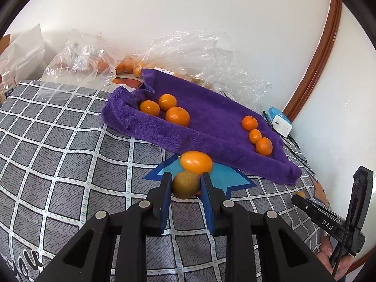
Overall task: Organize fruits
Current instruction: 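Carry both held fruits over the purple towel with both grippers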
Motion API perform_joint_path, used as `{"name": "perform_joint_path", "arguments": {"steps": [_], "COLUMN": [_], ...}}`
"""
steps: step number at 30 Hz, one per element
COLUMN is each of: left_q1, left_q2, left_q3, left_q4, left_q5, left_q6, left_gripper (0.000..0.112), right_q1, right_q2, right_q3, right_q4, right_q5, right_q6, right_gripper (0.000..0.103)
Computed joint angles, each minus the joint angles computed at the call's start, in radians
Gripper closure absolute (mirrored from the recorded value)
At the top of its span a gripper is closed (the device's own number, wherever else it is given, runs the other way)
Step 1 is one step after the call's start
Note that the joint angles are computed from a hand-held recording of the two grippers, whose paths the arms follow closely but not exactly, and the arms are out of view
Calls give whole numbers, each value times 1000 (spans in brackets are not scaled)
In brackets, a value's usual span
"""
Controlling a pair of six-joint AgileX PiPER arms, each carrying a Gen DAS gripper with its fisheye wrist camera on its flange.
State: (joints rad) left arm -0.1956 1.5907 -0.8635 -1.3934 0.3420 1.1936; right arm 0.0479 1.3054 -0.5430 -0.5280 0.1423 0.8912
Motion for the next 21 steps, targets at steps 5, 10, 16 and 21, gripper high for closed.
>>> {"name": "perform_joint_path", "arguments": {"steps": [5,10,16,21], "left_q1": [12,26,88,115], "left_q2": [5,-32,-15,21], "left_q3": [-22,-65,-197,-307], "left_q4": [86,244,454,570], "left_q5": [18,32,136,176], "left_q6": [-98,-240,-448,-565], "left_gripper": [89,89,89,89], "right_q1": [-10,11,16,0], "right_q2": [-5,-37,-47,-15], "right_q3": [-11,-35,-121,-209], "right_q4": [154,132,129,160], "right_q5": [16,55,134,175], "right_q6": [-130,-107,-117,-177], "right_gripper": [74,74,74,74]}}
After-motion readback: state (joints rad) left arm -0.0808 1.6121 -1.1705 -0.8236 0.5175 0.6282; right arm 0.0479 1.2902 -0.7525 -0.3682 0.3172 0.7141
